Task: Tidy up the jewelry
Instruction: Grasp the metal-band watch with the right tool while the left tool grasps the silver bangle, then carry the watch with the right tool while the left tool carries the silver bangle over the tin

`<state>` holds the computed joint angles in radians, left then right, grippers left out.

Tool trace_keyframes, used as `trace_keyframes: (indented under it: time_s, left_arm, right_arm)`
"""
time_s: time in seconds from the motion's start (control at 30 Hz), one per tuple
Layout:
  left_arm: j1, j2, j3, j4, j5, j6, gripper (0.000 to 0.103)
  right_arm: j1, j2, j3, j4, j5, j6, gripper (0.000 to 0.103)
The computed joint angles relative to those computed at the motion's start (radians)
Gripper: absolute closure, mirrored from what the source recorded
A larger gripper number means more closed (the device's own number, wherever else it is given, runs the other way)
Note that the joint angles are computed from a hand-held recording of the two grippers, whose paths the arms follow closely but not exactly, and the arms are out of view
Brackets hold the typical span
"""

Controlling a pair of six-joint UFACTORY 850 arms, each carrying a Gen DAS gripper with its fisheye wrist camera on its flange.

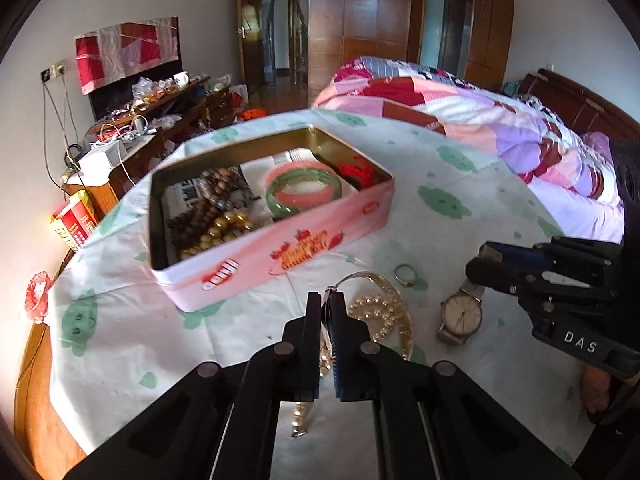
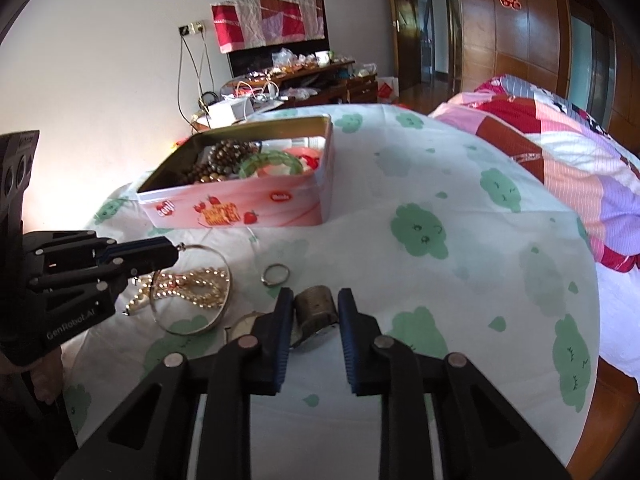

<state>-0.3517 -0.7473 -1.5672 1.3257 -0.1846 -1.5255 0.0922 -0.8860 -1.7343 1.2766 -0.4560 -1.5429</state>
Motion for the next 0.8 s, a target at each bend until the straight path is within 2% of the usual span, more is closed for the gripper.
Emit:
trace_keyframes:
  time_s: [0.23, 0.5, 0.8]
  left_arm:
    - [0.005, 0.036, 0.039, 0.262, -0.014, -0.278, 0.1]
    - [0.011, 0.071, 0.07, 0.435, -0.025, -0.467, 0.1]
    - [0.022, 0.079, 0.064, 0.462, -0.041, -0.493, 0.1]
  right_arm:
    - [0.003, 0.035, 0.036, 0.106, -0.001, -0.12, 0.078]
    - [0.001, 0.054, 0.044, 0.154, -0.008, -0.163, 0.08]
    - [-0.001, 0.055, 0.034, 0.173, -0.017, -0.186, 0.08]
